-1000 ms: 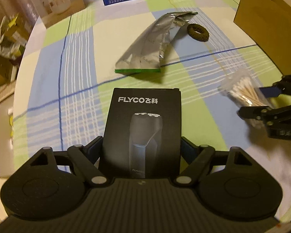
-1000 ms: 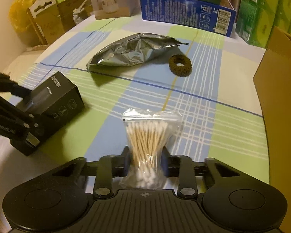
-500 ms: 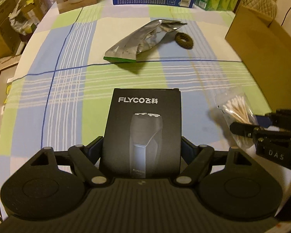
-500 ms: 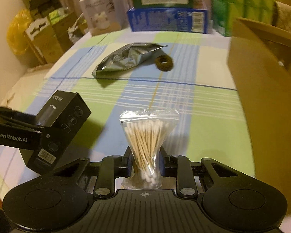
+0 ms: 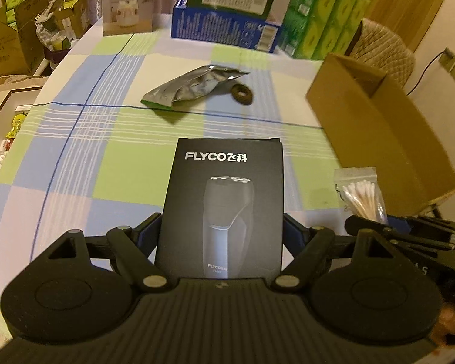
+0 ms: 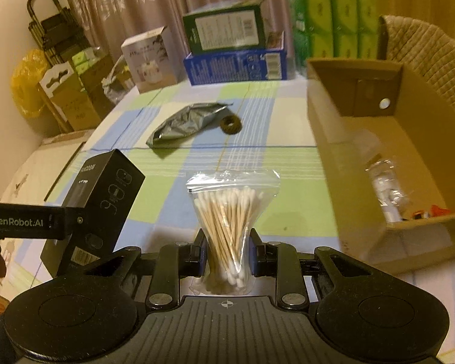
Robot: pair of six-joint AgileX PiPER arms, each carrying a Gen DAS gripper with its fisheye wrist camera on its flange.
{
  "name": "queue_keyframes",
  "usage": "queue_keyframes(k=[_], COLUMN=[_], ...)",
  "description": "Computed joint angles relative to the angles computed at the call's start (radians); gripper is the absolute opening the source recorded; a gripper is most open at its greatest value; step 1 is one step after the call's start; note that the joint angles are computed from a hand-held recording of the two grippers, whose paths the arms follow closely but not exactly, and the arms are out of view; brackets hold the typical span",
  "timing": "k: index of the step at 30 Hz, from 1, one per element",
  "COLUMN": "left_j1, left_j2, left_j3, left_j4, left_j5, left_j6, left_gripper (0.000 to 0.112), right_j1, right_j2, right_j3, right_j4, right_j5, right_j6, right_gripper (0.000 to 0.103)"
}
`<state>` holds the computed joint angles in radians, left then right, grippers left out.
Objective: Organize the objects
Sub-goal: 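Carry the FLYCO box and swab bag over the cardboard box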
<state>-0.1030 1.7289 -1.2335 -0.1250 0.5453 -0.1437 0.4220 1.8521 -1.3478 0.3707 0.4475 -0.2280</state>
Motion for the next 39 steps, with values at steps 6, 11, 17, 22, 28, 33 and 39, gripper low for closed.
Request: queue_keyframes(k=[6,11,17,22,28,33,39], left_j1=[-0.065,-0.110,-0.144,-0.163,-0.185,-0.194,-0.201], left_j2=[-0.097,-0.150,-0.178,-0.191,-0.188,-0.184,-0.176], left_j3=[0.060,0.084,0.093,0.094,0.083,0.072,0.063], left_j4=[0.057,0.118,0.147,0.169,0.183,0.186,0.183], left_j5=[-0.012,-0.007,-0.001,0.008,0.013,0.016,0.012], left_j6=[-0.126,-0.217,-0.257,-0.282,-0.302,-0.303,-0.301], left_gripper=[0.078,0.078,0.078,0.078,0.078,0.078,0.078], right_j1=[-0.019,-0.036,-0.056,-0.064,-0.079,-0.094,-0.101], right_j2=[-0.093,-0.147,-0.179,-0.193,-0.207,-0.217,-0.216], right_j3=[0.082,0.131,0.157,0.168,0.181,0.188,0.184], right_j4=[0.021,0.050,0.090,0.107,0.128,0.138,0.138], right_j5=[-0.020,-0.031,-0.028,-0.028,-0.031,-0.028,-0.022], right_j6=[-0.023,-0.055,-0.093,-0.110,-0.131,-0.143,-0.145], right_gripper=[0.023,0.023,0.023,0.023,0.023,0.023,0.023])
